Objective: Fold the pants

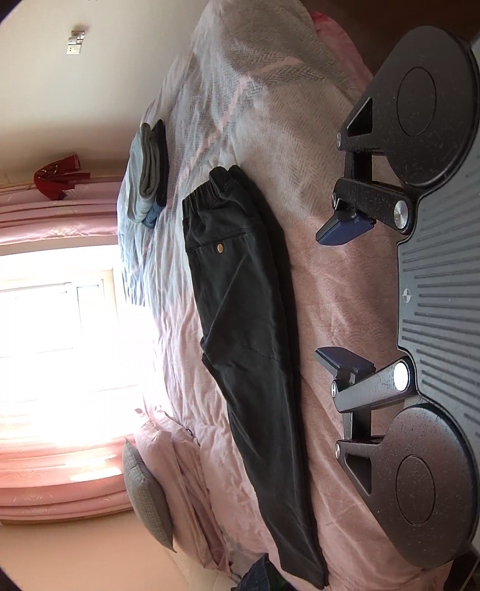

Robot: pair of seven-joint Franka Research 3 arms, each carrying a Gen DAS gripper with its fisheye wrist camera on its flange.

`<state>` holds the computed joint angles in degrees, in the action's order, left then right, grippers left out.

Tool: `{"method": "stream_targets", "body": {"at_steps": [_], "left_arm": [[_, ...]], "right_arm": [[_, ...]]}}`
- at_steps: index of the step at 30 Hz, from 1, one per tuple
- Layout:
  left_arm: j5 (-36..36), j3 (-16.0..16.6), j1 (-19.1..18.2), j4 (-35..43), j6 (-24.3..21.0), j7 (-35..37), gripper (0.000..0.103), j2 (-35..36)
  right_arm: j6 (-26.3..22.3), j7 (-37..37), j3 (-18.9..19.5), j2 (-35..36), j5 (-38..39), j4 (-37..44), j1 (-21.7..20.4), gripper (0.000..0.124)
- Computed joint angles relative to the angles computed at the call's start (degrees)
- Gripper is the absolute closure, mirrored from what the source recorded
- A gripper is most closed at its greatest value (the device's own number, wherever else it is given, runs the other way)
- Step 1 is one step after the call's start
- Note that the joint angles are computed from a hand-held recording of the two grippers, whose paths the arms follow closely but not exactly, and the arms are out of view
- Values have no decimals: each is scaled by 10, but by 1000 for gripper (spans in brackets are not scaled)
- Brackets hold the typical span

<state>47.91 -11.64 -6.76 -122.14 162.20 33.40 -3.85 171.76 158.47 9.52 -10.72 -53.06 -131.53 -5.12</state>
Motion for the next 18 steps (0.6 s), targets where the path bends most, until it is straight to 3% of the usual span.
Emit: {"method": "stream_targets", "body": {"at_steps": [6, 13, 16, 18], "left_arm": [[13, -7, -7, 24, -39, -13, 35, 12], [2, -2, -34, 90, -92, 10, 35, 68], [-13, 7, -42, 112, -89, 25, 35, 95], [-30, 18, -37, 114, -53, 29, 34, 109]], "right_arm": [[21, -44, -12, 18, 31, 7, 7, 66], [34, -139, -42, 56, 119, 23, 28, 65], [22, -183, -56, 70, 160, 33, 44, 65], [11, -199, -63, 82, 167, 46, 54, 65]]}}
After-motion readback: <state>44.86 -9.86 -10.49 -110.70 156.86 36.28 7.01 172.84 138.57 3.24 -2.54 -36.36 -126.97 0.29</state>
